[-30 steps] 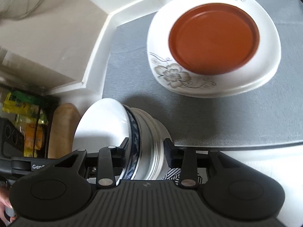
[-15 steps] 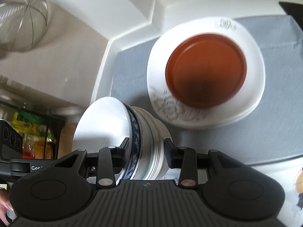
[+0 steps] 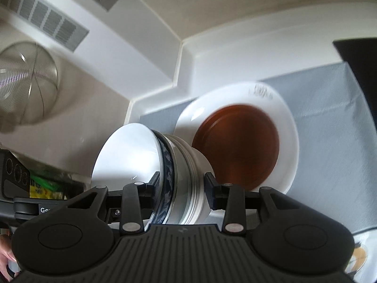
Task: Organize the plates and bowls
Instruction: 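Carry the bowl stack with both grippers over the terracotta-topped plate stack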
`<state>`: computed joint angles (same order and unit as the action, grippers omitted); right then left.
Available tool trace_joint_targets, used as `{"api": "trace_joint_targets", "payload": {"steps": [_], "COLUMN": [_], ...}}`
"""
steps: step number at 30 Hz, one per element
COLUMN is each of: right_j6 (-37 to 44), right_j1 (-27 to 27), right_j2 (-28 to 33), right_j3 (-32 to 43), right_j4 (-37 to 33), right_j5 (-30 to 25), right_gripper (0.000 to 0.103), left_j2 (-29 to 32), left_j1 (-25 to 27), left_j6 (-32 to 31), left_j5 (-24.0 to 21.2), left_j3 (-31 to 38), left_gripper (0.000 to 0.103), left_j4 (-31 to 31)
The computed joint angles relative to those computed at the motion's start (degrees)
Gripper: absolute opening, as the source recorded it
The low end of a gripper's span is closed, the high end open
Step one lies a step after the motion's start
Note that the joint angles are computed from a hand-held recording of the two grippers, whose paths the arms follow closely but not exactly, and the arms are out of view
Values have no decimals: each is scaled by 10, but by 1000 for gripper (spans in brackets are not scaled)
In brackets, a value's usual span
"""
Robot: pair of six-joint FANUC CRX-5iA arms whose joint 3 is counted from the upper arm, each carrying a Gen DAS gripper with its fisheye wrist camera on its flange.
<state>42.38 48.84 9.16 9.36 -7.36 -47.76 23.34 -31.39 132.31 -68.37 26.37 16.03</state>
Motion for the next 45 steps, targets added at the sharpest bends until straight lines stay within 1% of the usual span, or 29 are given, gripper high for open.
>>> {"api": "trace_joint_targets", "payload": {"steps": [5, 6, 13, 18, 20, 27, 33, 38, 41, 45], "right_j6": [-3, -3, -1, 18, 28, 38, 40, 39, 41, 48], "right_j1": [-14, -16, -32, -44, -49, -64, -79, -82, -82, -87], "right_j2": [4, 4, 12, 25, 28, 54, 74, 76, 74, 75], "right_j3": [17, 19, 41, 64, 67, 75, 75, 62, 54, 43], "right_j4": [7, 7, 9, 7, 0, -36, -68, -68, -66, -74], "right_j5": [-4, -5, -8, -15, -16, -26, -27, -18, -11, 3], "right_gripper": [42, 43, 43, 43, 43, 43, 44, 44, 44, 44], "left_j2": [32, 44, 89, 120, 133, 164, 174, 176, 179, 177], "left_j1": [-1, -1, 4, 6, 7, 13, 14, 14, 10, 10], "left_j6": [-1, 0, -5, -5, -5, 0, 2, -4, -8, -18], "left_j5": [-25, -35, -70, -88, -94, -108, -93, -74, -72, -57], "left_j3": [64, 86, 163, 218, 236, 250, 229, 203, 205, 194], "left_gripper": [54, 54, 54, 56, 55, 55, 55, 55, 55, 55], "left_j4": [-12, -13, -6, -9, -12, -8, 2, 19, 14, 12]}}
